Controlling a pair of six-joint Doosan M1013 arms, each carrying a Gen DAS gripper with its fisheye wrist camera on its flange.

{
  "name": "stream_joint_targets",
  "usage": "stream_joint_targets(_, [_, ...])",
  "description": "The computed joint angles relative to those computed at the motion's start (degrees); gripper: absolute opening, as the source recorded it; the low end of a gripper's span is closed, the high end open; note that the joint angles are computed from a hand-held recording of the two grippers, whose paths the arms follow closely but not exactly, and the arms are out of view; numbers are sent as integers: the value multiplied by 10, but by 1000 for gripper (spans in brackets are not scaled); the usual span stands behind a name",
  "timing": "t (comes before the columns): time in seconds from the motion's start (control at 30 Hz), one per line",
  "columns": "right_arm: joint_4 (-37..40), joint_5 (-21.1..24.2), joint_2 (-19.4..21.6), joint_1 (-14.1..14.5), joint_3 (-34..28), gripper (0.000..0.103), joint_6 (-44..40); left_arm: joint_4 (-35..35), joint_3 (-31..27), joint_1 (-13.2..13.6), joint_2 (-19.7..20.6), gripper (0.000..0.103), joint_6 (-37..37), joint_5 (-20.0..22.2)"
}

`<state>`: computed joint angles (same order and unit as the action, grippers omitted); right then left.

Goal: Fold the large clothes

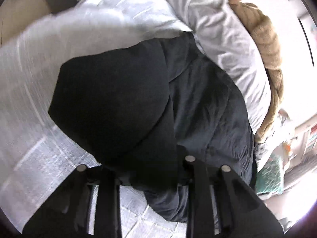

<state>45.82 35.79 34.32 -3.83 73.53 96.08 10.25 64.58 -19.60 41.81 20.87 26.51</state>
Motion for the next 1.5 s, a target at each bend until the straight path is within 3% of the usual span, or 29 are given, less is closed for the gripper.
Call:
stream_joint_targets(0.17, [-40,0,-24,6,3,23,-3,-6,23,0,-35,23,36,12])
stream_joint_targets(0.53, [-61,100,-98,3,78,23,-39,-119,148,4,-126,23,224,53])
stream_joint_targets(0.73, [-51,142,-113,-4,113,26,-83,-168,190,6,-140,25,313,64])
stream_joint_targets(0.83, [-53,154,-107,-8,120,36,-104,-206,182,12,-122,36,379,101])
stream_joint_targets(0.9, [-46,171,-94,-14,119,47,-106,-245,187,21,-121,57,385,101])
stream_joint_targets(0.97, [-28,186,-88,-22,118,60,-101,-270,186,31,-121,70,377,120])
stream_joint_targets(1.03, [-15,207,-86,-32,115,64,-98,-249,170,38,-122,76,351,170])
stream_joint_targets(1.27, [-158,228,-112,-28,97,75,-56,-156,175,34,-143,83,278,192])
stream_joint_targets(1.4, [-351,202,-129,1,93,80,49,-11,167,11,-149,83,190,219])
stream_joint_targets(1.5, [-374,164,-143,-1,106,80,67,121,161,-8,-152,83,86,254])
